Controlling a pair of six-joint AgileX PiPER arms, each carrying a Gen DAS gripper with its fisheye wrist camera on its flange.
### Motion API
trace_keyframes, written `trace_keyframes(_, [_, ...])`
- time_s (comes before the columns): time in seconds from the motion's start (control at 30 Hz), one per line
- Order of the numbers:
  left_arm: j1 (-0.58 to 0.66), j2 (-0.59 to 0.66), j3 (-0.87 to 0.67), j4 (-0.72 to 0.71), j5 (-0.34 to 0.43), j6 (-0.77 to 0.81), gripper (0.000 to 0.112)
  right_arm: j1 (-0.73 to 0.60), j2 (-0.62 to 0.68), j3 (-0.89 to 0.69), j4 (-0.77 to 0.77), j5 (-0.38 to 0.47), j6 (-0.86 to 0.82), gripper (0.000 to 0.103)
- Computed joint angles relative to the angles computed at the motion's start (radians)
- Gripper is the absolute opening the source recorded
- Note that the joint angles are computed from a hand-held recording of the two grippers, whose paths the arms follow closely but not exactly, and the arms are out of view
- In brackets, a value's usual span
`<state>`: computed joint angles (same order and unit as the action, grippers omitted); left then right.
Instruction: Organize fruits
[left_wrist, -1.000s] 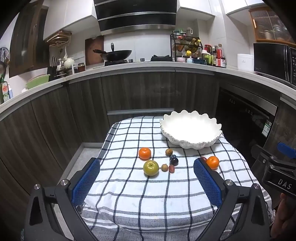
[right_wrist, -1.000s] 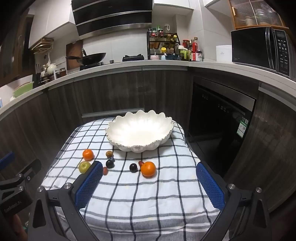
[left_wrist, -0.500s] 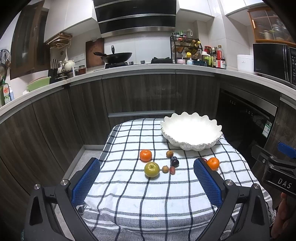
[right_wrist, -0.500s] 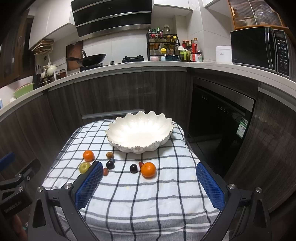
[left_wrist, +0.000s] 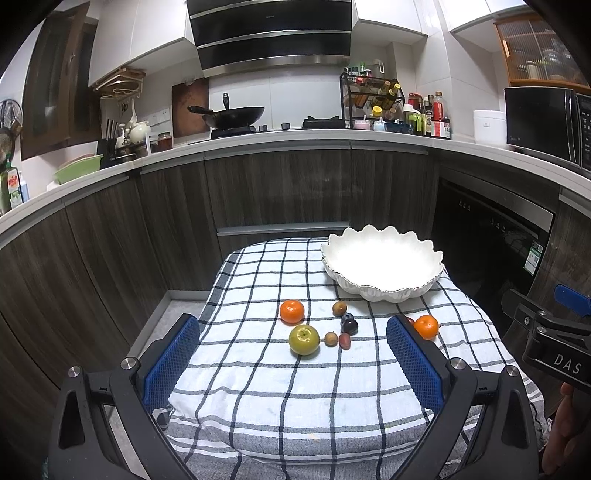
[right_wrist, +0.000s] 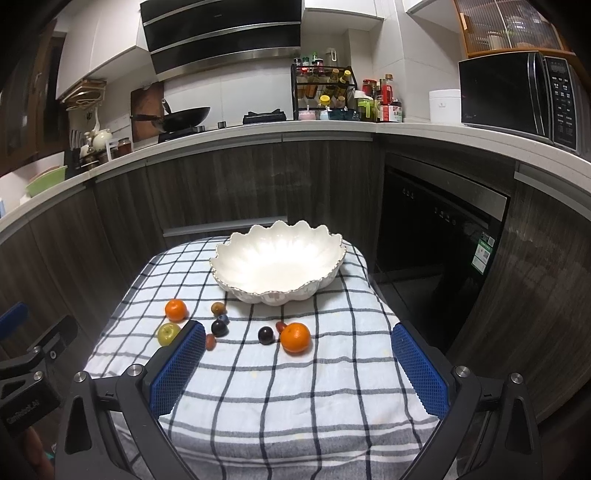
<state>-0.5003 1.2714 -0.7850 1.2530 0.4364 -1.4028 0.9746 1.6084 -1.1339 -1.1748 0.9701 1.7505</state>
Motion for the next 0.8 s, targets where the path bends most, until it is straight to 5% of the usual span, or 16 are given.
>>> trace_keyframes(0.8, [0.011,-0.003,-0.015,-0.032,-0.008,0.046,0.103,-0.011,-0.008,0.005,0.002,-0.018,-0.002,0.102])
